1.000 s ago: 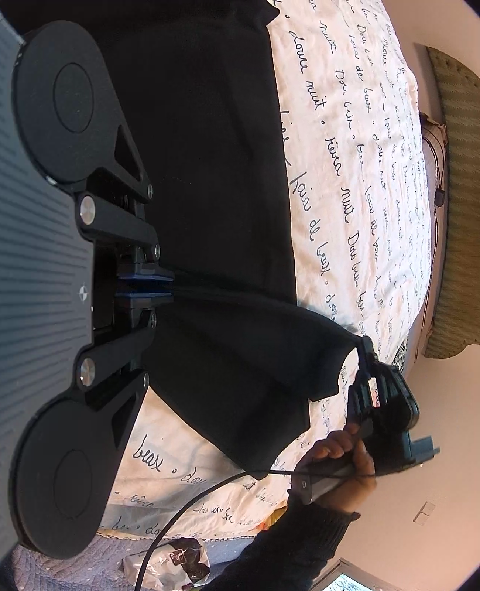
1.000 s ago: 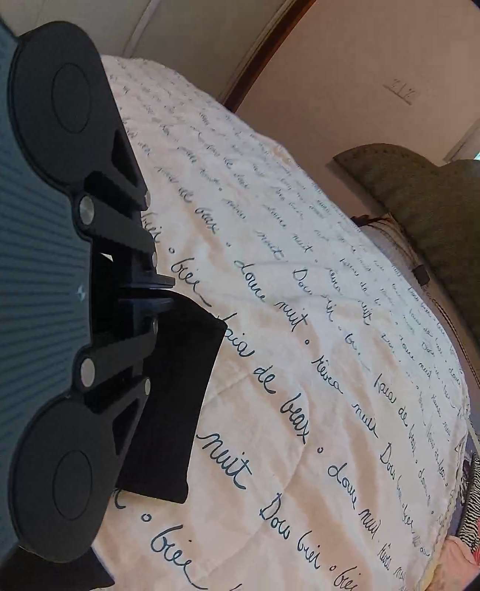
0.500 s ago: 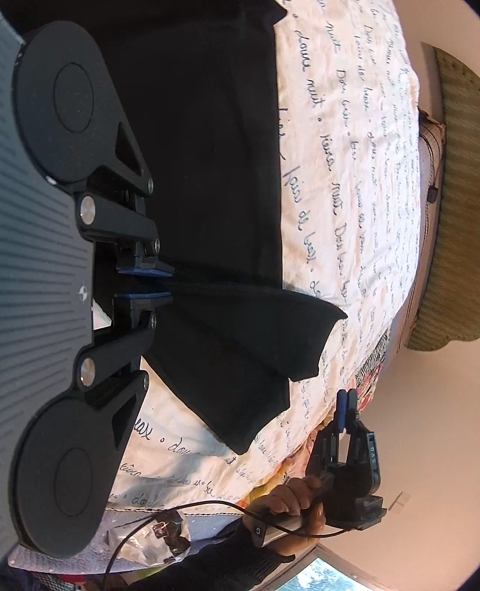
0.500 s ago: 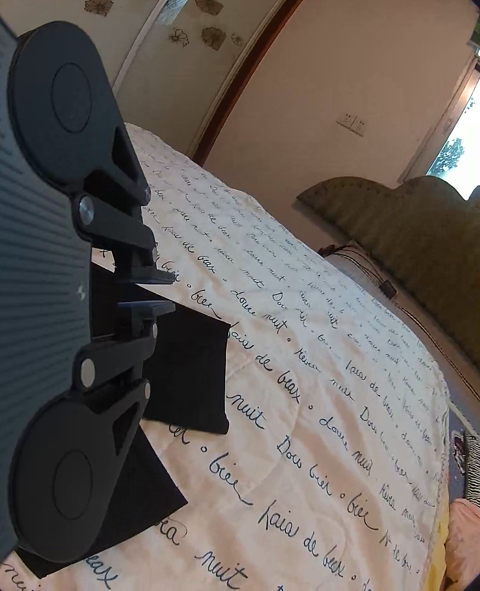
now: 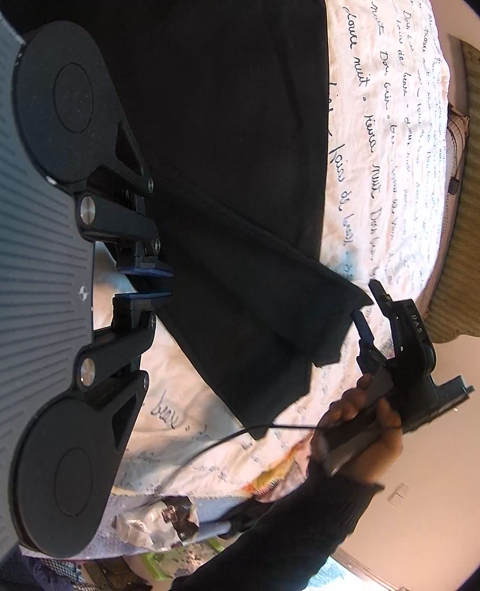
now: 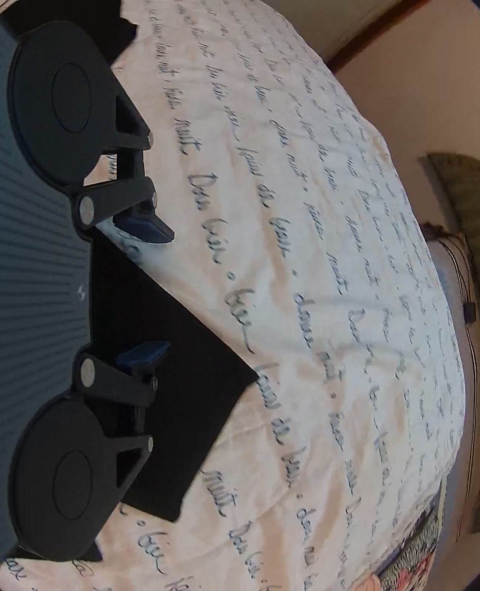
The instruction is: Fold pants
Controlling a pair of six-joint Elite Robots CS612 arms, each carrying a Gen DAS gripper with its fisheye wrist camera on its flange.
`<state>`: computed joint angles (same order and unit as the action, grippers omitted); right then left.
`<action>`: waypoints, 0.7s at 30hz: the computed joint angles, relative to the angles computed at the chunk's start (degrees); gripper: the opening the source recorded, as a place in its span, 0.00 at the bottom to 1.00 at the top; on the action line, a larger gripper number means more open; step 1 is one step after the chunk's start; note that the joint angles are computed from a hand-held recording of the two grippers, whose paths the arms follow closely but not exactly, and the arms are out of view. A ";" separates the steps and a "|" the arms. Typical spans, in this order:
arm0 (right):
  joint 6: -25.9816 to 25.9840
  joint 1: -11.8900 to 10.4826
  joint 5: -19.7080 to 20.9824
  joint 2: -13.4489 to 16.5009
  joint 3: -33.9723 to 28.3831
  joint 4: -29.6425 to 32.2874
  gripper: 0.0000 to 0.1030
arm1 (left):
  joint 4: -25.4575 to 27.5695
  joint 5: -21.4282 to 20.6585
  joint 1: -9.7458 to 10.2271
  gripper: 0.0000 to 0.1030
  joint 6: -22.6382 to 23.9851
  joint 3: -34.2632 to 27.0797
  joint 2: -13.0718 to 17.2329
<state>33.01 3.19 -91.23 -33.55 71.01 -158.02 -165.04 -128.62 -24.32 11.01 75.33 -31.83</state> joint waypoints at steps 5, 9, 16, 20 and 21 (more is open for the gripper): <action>6.96 -2.19 0.44 -0.14 -1.25 3.66 0.69 | -5.81 -1.32 0.64 0.11 -3.95 1.36 0.85; 6.55 -0.90 -6.10 2.26 -7.81 16.16 0.71 | -9.24 -3.90 1.11 0.11 -6.54 0.73 2.36; 4.76 1.98 -16.05 8.54 -21.42 35.72 0.71 | -12.09 -11.32 2.64 0.14 -12.63 -2.54 5.87; 7.75 4.05 -24.47 12.94 -30.64 45.98 0.73 | -11.56 -14.90 3.21 0.14 -16.29 -4.61 7.35; 8.77 4.66 -27.05 14.15 -32.88 48.15 0.77 | -11.62 -15.59 3.31 0.14 -17.00 -5.00 7.64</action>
<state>41.78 7.85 -118.29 -19.40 38.13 -109.87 -176.66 -144.20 -21.01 -5.99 70.33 -24.19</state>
